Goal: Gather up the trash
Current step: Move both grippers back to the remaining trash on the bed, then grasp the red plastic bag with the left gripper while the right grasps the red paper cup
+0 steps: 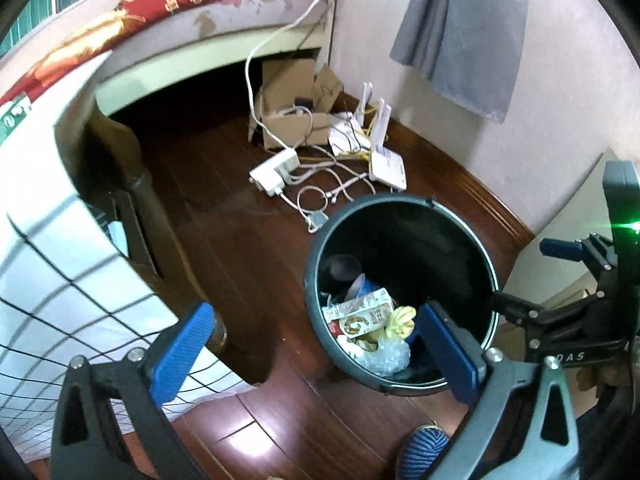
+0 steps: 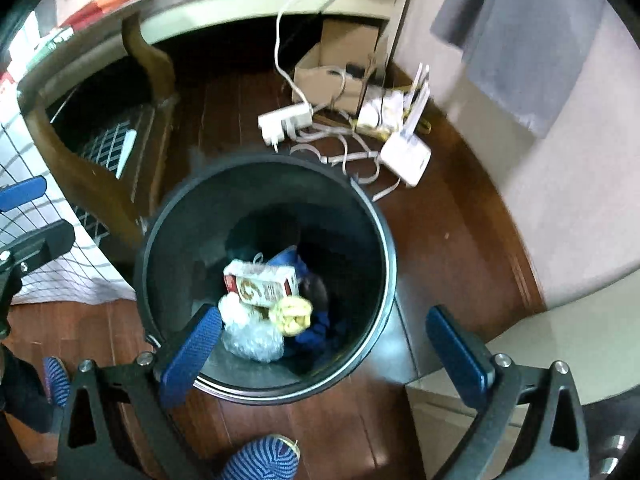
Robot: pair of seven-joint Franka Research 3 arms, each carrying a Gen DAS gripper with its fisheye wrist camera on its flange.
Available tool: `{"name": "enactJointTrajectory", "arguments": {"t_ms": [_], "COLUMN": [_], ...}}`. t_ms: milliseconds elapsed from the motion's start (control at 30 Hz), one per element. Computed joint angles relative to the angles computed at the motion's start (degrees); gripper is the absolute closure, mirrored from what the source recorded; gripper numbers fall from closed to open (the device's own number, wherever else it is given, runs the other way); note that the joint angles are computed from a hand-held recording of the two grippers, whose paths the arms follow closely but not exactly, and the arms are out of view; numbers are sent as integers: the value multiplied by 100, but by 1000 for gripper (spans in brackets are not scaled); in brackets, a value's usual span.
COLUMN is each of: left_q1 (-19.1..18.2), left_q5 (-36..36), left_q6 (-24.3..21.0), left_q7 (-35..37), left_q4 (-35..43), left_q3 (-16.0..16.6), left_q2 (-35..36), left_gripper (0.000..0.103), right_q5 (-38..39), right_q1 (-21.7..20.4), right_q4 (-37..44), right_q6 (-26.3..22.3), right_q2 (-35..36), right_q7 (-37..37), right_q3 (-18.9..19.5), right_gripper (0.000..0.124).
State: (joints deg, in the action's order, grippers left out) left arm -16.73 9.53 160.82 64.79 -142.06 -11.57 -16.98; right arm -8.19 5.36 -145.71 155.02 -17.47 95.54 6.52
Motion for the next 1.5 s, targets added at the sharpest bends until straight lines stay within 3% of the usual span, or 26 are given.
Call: {"name": "enactJointTrajectory", "arguments": {"t_ms": [333,500,667,867,967,1067,1300,1500], "left_q1": [84,76,596,1531,1956,2361,3218,3571], "left_q5": [136,-19,73,485,630,726,883,906], "left_q6": [47,40,90,-89,-197,-280,-273,-113], "left_q7": [-136,-17,-210,-409,-436,-443,-484,-324], "left_q4": [-347,-575,-974,-1438,-1604,-1677,-1664,-1545], "left_q3": [83,463,509,661,803,969,1222,1465], "left_q2": [-980,-1557,-2313,-3134,-3417,-3553,-3416,-3119], "left_gripper": [0,0,0,2,3,3,7,7], "right_q5": [97,247,274,415,-236,-334,-1203,-1056], "right_q1": [186,412,666,1222,1349,1680,2562,3365], "right_q4": [146,535,1121,1999,2551,3149,4937,6986], "right_q6": [-122,-152,-9,183,92,-48,-434,-968], "right_q2": [-809,-832,-470,348,812,1320,2755,4242], "right_q7": [120,86,132,178,611,744,1363,1366], "right_q3": [258,443,658,779,1022,1003,840,548], "right_gripper": [21,21,21,21,21,21,21,21]}}
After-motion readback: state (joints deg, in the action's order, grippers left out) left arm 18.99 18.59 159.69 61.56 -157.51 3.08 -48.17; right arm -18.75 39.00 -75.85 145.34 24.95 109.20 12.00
